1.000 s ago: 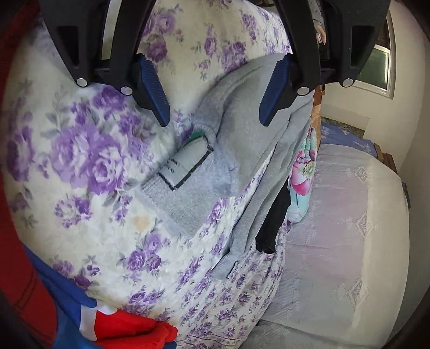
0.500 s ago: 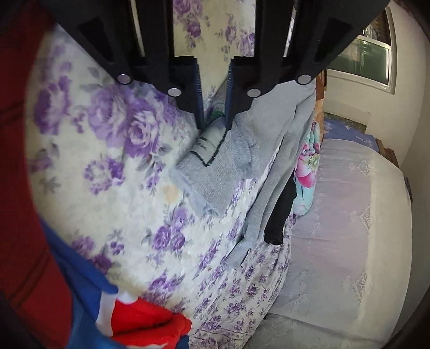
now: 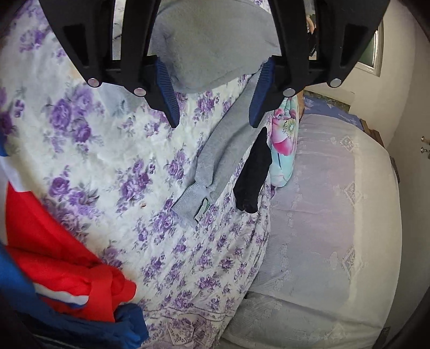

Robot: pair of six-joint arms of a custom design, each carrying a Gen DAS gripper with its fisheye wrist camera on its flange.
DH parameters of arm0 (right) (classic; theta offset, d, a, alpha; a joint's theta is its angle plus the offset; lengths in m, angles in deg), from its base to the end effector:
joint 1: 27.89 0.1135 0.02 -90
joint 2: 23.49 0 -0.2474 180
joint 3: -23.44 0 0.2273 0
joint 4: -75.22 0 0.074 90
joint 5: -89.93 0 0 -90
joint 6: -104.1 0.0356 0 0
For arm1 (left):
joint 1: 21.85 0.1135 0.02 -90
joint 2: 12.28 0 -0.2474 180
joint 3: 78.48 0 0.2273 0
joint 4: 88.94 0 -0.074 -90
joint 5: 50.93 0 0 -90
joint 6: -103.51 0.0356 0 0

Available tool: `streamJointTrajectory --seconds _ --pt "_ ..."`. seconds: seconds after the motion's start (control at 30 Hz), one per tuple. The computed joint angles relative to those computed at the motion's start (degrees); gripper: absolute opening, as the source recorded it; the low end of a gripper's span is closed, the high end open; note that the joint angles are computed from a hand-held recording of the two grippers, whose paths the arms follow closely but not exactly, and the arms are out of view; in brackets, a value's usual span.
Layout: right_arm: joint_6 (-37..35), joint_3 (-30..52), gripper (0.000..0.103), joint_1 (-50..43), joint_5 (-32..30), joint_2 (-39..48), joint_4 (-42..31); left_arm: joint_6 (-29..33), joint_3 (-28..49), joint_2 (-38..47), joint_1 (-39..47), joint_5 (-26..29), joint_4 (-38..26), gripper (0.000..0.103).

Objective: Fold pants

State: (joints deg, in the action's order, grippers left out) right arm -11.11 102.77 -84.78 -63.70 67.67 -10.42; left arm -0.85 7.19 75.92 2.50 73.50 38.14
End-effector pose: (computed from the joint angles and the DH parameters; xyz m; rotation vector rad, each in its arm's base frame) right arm 0.1555 -0.1801 0.2252 0.7008 2.1365 1.1474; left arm 0.2797 0.1045 0.2656 -0.5802 2.3532 -0.6793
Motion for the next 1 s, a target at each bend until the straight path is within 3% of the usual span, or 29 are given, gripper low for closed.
streamJointTrajectory --seconds 0.2,0.33,0.43,0.57,0.73,1.0 --pt "11.8 -0.8 0.058 6.1 2.7 -1.1 11.2 -2.9 7.1 8.2 -4.1 -3.9 2.0 0.056" --pt "20.2 1.1 0.058 9.3 3.9 0.6 18.9 -3.3 12.1 12.7 -6.4 -6.1 -0.1 0.052" --pt "26.2 3.3 0.058 11.4 4.2 2.7 23.7 -3.9 15.5 15.7 -7.6 -6.8 -1.9 0.041" --pt "31.5 7.9 0.058 15.1 5.5 6.3 28.4 -4.1 16.1 16.5 -7.6 -7.9 -2.2 0.014" --pt "37.8 14.6 0.058 18.8 8.5 12.0 34.3 -5.6 12.6 14.8 -5.0 -2.9 0.4 0.009" --pt "38.4 36.6 0.058 24.2 16.6 29.8 28.2 -7.5 14.3 16.5 -6.0 -4.7 -0.1 0.009"
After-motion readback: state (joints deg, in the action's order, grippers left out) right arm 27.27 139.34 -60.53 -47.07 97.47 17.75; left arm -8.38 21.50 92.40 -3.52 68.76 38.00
